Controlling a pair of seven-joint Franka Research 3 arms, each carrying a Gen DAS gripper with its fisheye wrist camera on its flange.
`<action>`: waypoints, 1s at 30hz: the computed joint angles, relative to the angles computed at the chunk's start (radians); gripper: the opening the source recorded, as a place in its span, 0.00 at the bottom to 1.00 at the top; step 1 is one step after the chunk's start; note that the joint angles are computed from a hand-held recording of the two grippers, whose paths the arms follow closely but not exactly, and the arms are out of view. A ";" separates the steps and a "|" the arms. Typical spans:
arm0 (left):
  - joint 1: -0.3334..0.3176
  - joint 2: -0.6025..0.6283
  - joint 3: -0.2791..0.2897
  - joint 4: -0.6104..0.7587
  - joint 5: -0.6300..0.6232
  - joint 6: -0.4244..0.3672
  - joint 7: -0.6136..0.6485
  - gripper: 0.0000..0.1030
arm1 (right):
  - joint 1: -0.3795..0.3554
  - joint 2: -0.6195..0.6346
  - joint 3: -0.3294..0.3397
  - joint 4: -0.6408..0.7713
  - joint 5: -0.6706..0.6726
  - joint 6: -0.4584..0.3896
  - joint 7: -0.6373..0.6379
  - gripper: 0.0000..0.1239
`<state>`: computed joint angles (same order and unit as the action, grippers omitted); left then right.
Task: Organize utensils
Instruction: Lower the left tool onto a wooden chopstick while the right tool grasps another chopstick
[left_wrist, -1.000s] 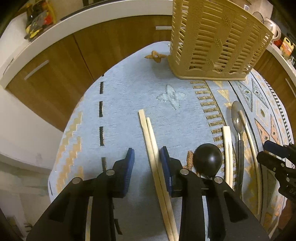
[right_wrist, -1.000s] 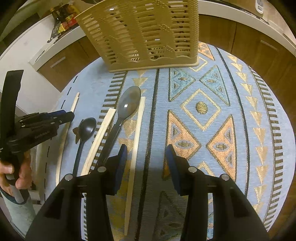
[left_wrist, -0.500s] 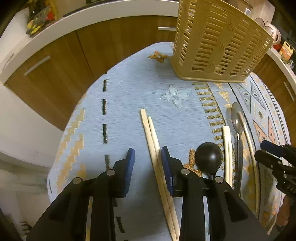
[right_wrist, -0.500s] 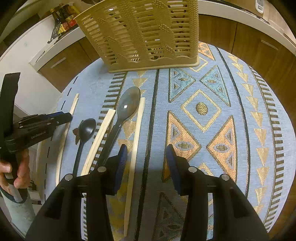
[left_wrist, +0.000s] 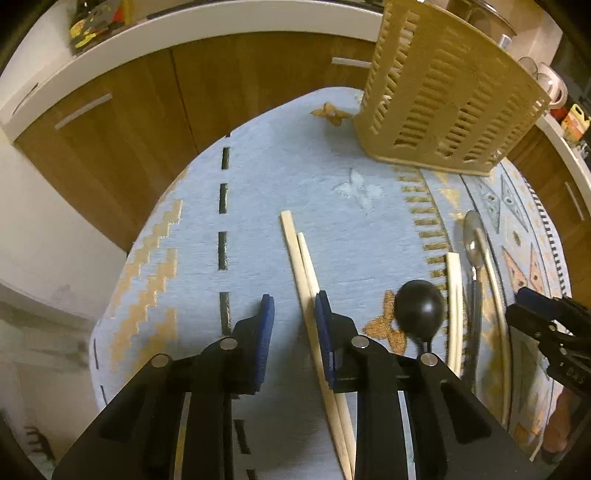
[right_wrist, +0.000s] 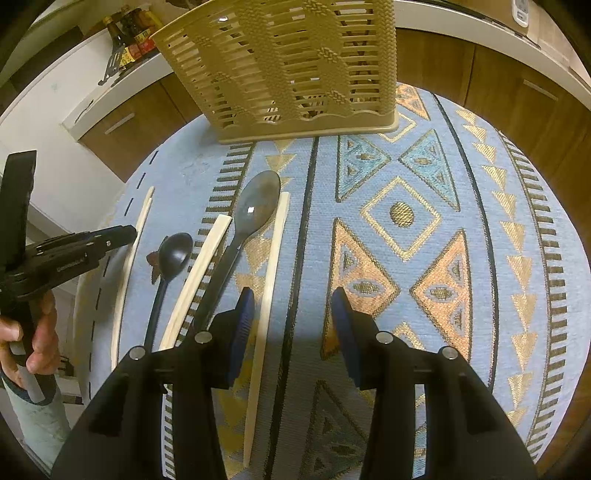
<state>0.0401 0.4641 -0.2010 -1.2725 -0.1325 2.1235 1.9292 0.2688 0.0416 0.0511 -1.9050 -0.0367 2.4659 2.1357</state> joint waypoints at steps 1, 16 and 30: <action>-0.005 0.004 0.002 0.006 0.008 -0.001 -0.005 0.21 | 0.000 0.000 0.000 0.000 -0.003 -0.001 0.000 0.33; -0.047 -0.027 0.012 -0.061 0.108 0.087 -0.038 0.15 | 0.008 -0.007 0.004 0.000 -0.054 -0.032 0.023 0.33; 0.003 0.017 -0.036 0.001 -0.023 0.058 0.037 0.04 | 0.114 0.174 -0.024 0.274 -0.303 -0.256 0.031 0.04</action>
